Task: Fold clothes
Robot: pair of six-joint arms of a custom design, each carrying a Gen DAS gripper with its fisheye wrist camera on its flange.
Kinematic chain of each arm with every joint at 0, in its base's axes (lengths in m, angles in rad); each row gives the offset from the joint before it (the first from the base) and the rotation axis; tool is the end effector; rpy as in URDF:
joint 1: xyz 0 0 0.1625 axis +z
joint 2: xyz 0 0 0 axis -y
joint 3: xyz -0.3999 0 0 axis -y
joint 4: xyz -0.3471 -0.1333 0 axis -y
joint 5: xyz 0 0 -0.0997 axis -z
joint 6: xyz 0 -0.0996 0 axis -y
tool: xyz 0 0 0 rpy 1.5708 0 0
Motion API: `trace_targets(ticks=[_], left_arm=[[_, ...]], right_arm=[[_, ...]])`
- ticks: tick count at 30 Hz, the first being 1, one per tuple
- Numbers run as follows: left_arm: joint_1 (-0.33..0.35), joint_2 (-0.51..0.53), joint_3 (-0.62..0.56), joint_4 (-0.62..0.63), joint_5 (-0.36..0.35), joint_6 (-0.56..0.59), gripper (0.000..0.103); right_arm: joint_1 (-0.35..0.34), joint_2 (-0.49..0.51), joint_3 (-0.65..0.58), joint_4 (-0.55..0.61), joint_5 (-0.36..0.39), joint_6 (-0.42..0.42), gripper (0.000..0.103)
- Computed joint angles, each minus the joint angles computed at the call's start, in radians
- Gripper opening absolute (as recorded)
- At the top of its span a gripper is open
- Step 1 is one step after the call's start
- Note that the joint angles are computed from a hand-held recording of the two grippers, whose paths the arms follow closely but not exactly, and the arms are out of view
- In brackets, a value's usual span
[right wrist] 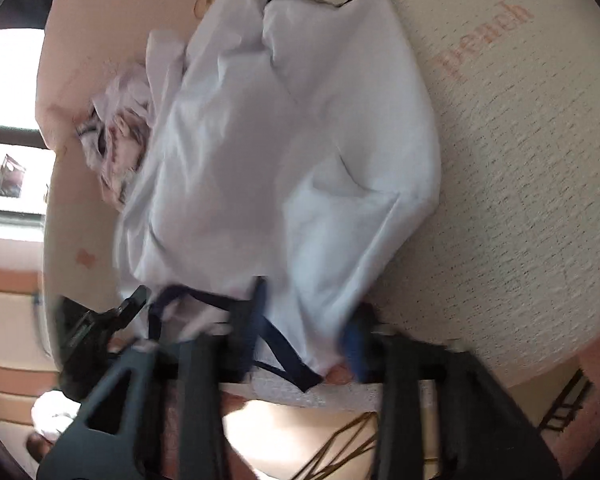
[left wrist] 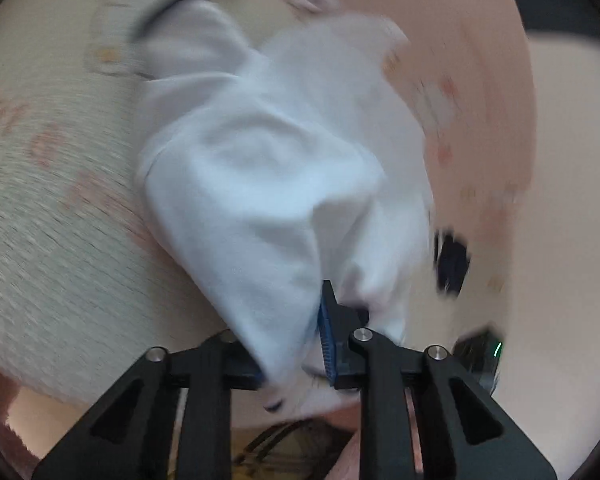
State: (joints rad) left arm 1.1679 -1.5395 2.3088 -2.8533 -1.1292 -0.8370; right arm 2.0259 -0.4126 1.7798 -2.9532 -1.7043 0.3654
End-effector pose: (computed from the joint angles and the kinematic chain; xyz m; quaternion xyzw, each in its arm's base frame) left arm 0.0077 -0.4304 0.2913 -0.2575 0.9097 -0.3246 0.0285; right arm 0.3442 -0.4302 -0.1143 0.0442 -0.9968 0.0336 0.0581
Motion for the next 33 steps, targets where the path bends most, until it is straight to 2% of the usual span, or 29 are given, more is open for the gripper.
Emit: trace_targets(ticks=[2, 5, 6, 7, 8, 9, 11, 13, 14, 15, 16, 18, 20, 21, 22, 23, 24, 25, 28, 31, 33], left_arm=[[-0.038, 0.001, -0.023, 0.11, 0.015, -0.021, 0.02], [-0.032, -0.013, -0.006, 0.146, -0.084, -0.061, 0.021], [-0.033, -0.037, 0.017, 0.136, -0.079, -0.098, 0.024], [-0.034, -0.061, 0.04, 0.127, -0.071, -0.138, 0.034], [-0.035, -0.086, 0.062, 0.12, -0.063, -0.177, 0.049], [-0.051, -0.124, 0.083, 0.121, -0.029, -0.217, 0.053], [-0.083, -0.189, 0.107, 0.098, 0.065, -0.258, 0.059], [-0.118, -0.254, 0.111, 0.155, 0.171, -0.262, 0.065], [-0.115, -0.259, 0.094, 0.197, 0.199, -0.254, 0.065], [-0.1, -0.249, 0.081, 0.208, 0.21, -0.242, 0.065], [-0.069, -0.235, 0.078, 0.177, 0.183, -0.227, 0.065], [0.001, -0.186, 0.088, 0.057, 0.103, -0.191, 0.065], [0.013, -0.151, 0.104, -0.026, 0.079, -0.174, 0.062], [0.019, -0.133, 0.111, -0.066, 0.068, -0.166, 0.061], [0.03, -0.114, 0.11, -0.085, 0.025, -0.13, 0.05], [0.033, -0.097, 0.109, -0.096, -0.003, -0.101, 0.033], [0.015, -0.1, 0.106, -0.066, 0.01, -0.096, 0.026], [-0.012, -0.106, 0.105, -0.026, 0.041, -0.102, 0.018], [-0.105, -0.169, 0.127, 0.031, 0.173, -0.143, 0.011], [-0.224, -0.27, 0.131, 0.12, 0.294, -0.151, 0.008], [-0.259, -0.294, 0.102, 0.095, 0.283, -0.091, 0.008]], right_arm=[[0.018, -0.003, -0.019, -0.003, -0.097, -0.027, 0.006], [0.044, -0.038, -0.028, -0.039, -0.252, -0.073, 0.005], [0.052, -0.052, -0.023, -0.051, -0.312, -0.099, 0.005], [0.052, -0.068, -0.018, -0.047, -0.357, -0.126, 0.005], [0.05, -0.076, -0.014, -0.036, -0.371, -0.133, 0.006], [0.046, -0.088, -0.002, -0.032, -0.366, -0.127, 0.009], [0.034, -0.122, 0.05, -0.059, -0.281, -0.07, 0.011], [-0.006, -0.141, 0.078, -0.097, -0.187, -0.013, 0.039], [-0.034, -0.153, 0.104, -0.134, -0.149, 0.0, 0.046], [-0.059, -0.162, 0.122, -0.16, -0.117, 0.011, 0.052], [-0.077, -0.163, 0.127, -0.169, -0.094, 0.017, 0.056], [-0.11, -0.16, 0.13, -0.173, -0.056, 0.028, 0.058], [-0.114, -0.13, 0.098, -0.136, -0.062, 0.032, 0.059], [-0.099, -0.118, 0.086, -0.141, -0.082, 0.013, 0.058], [-0.087, -0.115, 0.071, -0.112, -0.079, -0.018, 0.04], [-0.086, -0.111, 0.059, -0.068, -0.034, -0.048, 0.028], [-0.09, -0.1, 0.044, -0.01, 0.035, -0.069, 0.02], [-0.084, -0.088, 0.032, 0.022, 0.062, -0.084, 0.013], [-0.039, -0.07, 0.022, -0.014, -0.02, -0.089, 0.006], [-0.022, -0.118, 0.056, -0.101, -0.04, -0.07, 0.005], [-0.015, -0.138, 0.046, -0.139, -0.023, -0.068, 0.005]])
